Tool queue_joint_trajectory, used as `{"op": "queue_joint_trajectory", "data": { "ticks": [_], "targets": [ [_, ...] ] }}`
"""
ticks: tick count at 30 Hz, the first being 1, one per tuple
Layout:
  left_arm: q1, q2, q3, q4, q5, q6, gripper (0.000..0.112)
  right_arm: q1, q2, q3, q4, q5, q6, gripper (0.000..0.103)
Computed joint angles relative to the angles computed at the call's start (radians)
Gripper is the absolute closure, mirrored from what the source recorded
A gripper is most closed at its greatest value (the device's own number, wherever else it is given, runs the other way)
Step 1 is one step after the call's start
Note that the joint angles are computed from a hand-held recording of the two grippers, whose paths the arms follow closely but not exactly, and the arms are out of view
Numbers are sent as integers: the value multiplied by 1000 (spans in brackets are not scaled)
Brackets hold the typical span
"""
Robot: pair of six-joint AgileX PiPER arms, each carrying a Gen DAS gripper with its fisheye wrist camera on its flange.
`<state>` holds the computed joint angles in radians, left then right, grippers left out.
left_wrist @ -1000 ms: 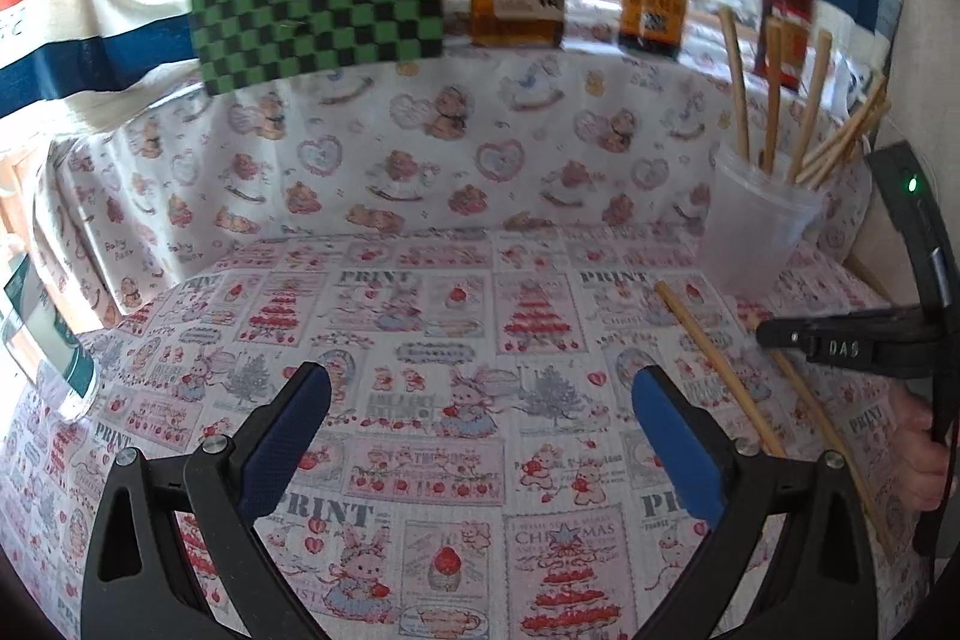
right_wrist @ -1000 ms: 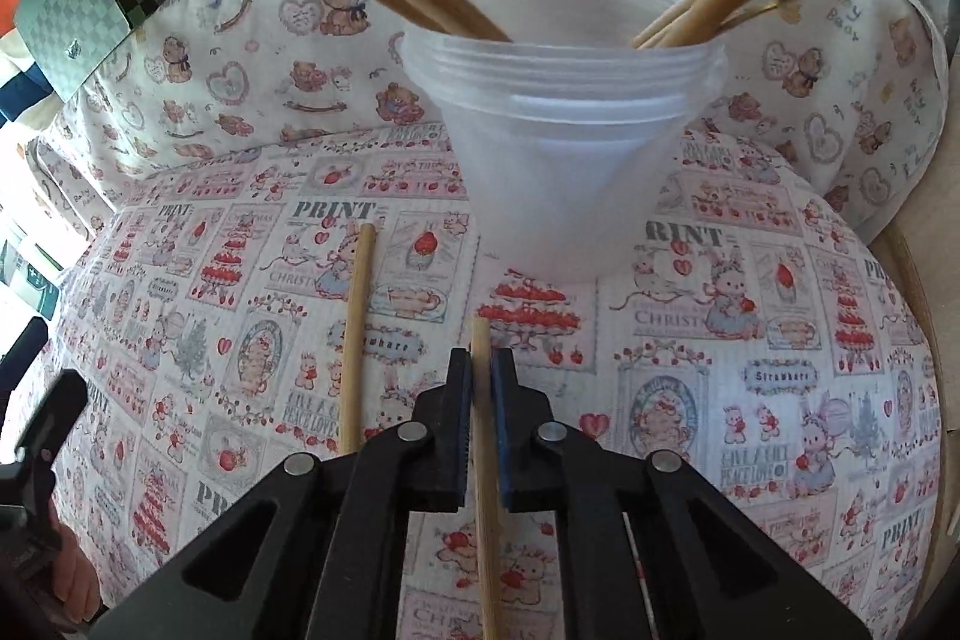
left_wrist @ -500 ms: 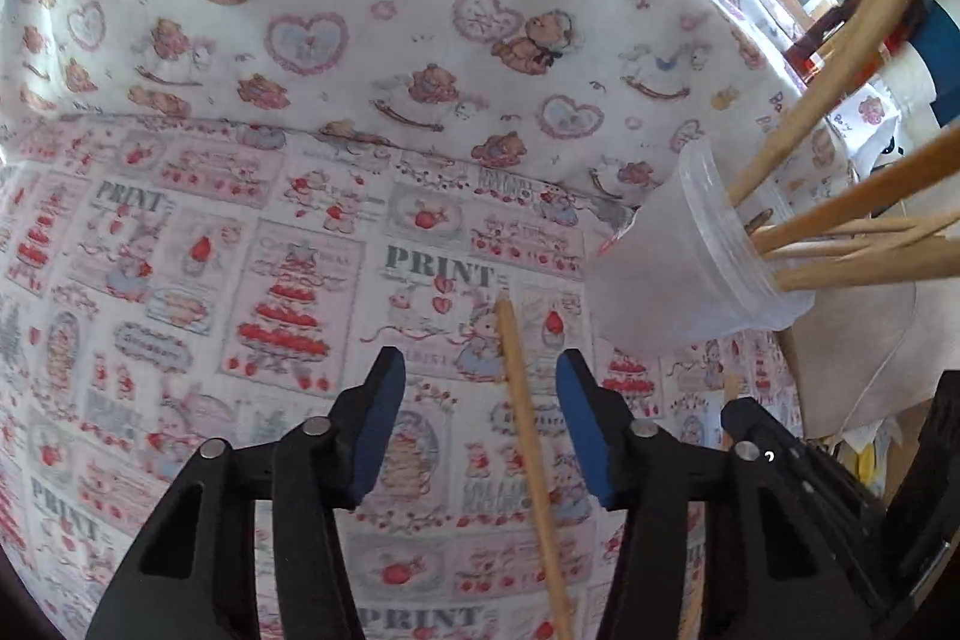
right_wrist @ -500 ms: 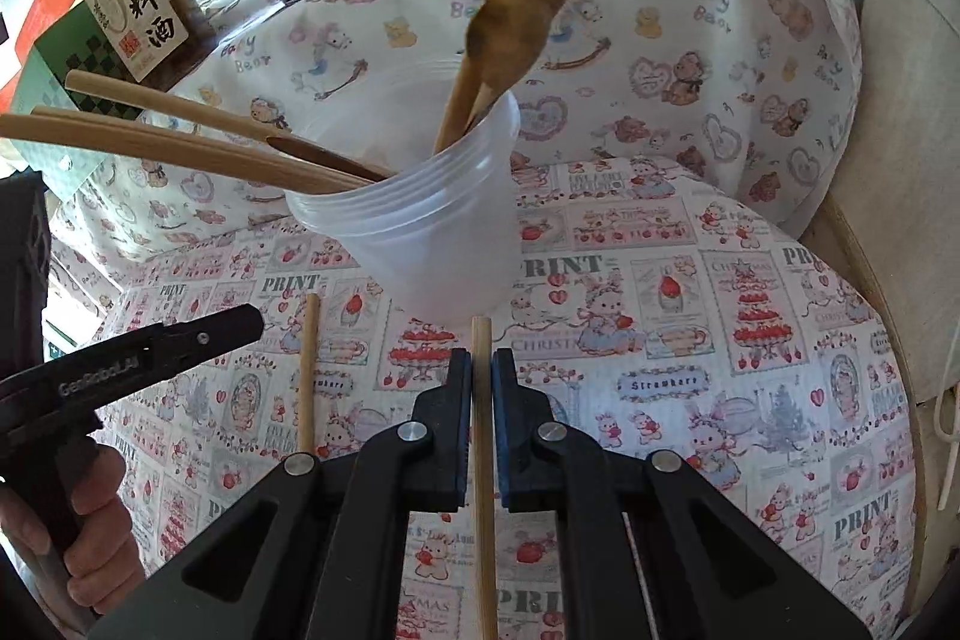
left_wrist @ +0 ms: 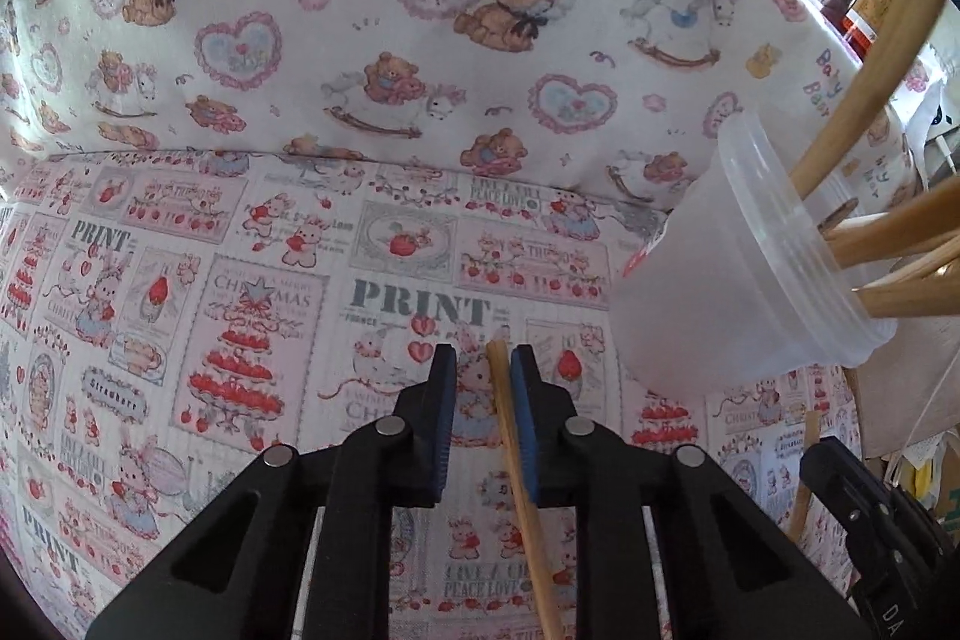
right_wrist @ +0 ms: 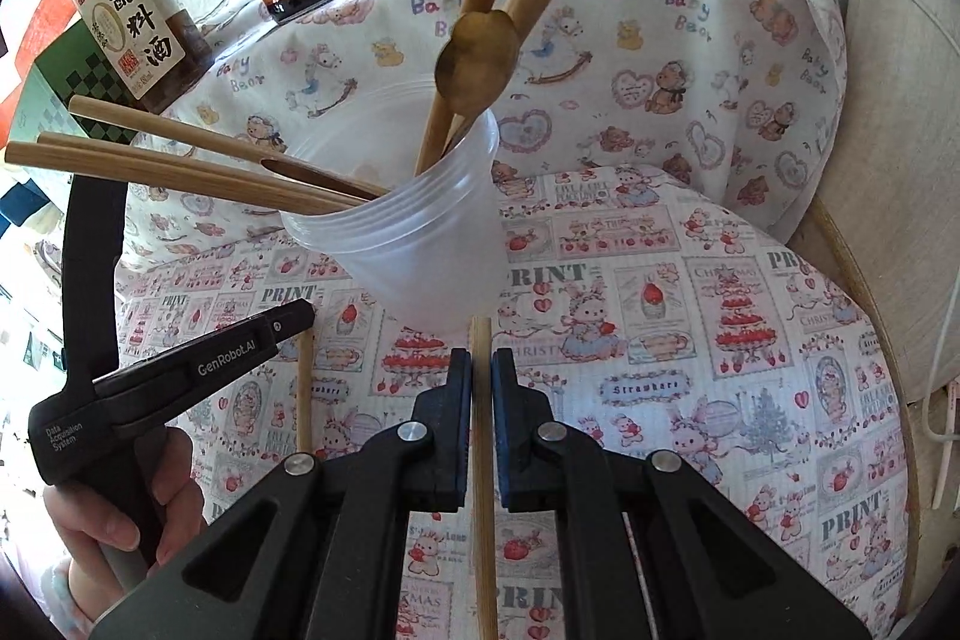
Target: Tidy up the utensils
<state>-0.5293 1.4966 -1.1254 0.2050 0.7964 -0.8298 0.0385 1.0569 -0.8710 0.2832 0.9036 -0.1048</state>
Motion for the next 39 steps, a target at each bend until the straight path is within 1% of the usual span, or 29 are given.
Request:
{"op": "queue_joint_trajectory", "data": {
  "ticks": [1, 2, 3, 4, 5, 7, 9, 11, 13, 15, 16, 17, 19, 21, 22, 24, 26, 28, 30, 31, 35, 36, 37, 38, 39],
  "targets": [
    [-11, 0, -3, 27, 16, 2, 98, -6, -1, 0, 6, 3, -6, 95],
    [-28, 3, -17, 60, 53, 4, 106, -11, 1, -1, 13, 6, -14, 95],
    [-47, -6, -24, 84, 95, 14, 108, -13, 1, -1, 15, 6, -16, 95],
    [-61, -13, -32, 98, 136, 15, 112, -12, 0, 0, 13, 5, -16, 95],
    [-54, -24, -31, 85, 156, 35, 112, -8, 0, 0, 7, 4, -10, 95],
    [-20, -57, -12, 22, 174, 106, 112, 7, -5, -1, -9, 7, 9, 95],
    [9, -85, 7, -5, 188, 148, 112, 11, -6, -4, -12, 12, 11, 95],
    [50, -125, 35, -54, 158, 205, 112, 21, -7, -4, -19, 11, 21, 95],
    [124, -162, 61, -175, 125, 310, 112, 23, -7, -3, -19, 8, 19, 95],
    [183, -161, 62, -298, 125, 377, 94, 29, -6, -2, -25, 6, 26, 95],
    [200, -150, 57, -328, 133, 378, 85, 31, -3, 0, -27, 4, 28, 95],
    [207, -137, 52, -336, 133, 365, 85, 34, 0, 1, -30, 3, 33, 95],
    [186, -81, 9, -304, 134, 332, 85, 41, 7, 3, -38, 1, 40, 95],
    [140, -34, -22, -246, 131, 248, 83, 41, 11, 4, -40, -1, 37, 95],
    [122, -26, -29, -205, 121, 204, 83, 42, 12, 4, -40, -1, 35, 95],
    [77, 14, -67, -108, 142, 131, 84, 40, 10, 4, -36, 0, 29, 95],
    [22, 51, -101, 17, 189, 46, 101, 37, 10, 2, -33, 2, 20, 95],
    [-13, 83, -134, 65, 204, -2, 101, 36, 9, -1, -31, 5, 15, 95],
    [-11, 80, -125, 52, 179, 23, 102, 28, 9, -2, -22, 9, 4, 95],
    [-7, 56, -99, 34, 164, 53, 102, 25, 7, -3, -18, 11, 1, 95],
    [19, -7, -40, -66, 149, 213, 104, 23, 5, -4, -18, 15, 4, 95],
    [-11, -10, -42, -38, 165, 206, 104, 25, 6, -3, -21, 15, 8, 95],
    [-81, -26, -16, 4, 174, 160, 104, 32, 4, -3, -29, 15, 20, 95],
    [-122, -27, -13, 36, 185, 142, 104, 37, 5, -2, -33, 14, 26, 95],
    [-143, -24, -17, 28, 191, 157, 105, 38, 6, -1, -34, 13, 26, 95]
  ]
}}
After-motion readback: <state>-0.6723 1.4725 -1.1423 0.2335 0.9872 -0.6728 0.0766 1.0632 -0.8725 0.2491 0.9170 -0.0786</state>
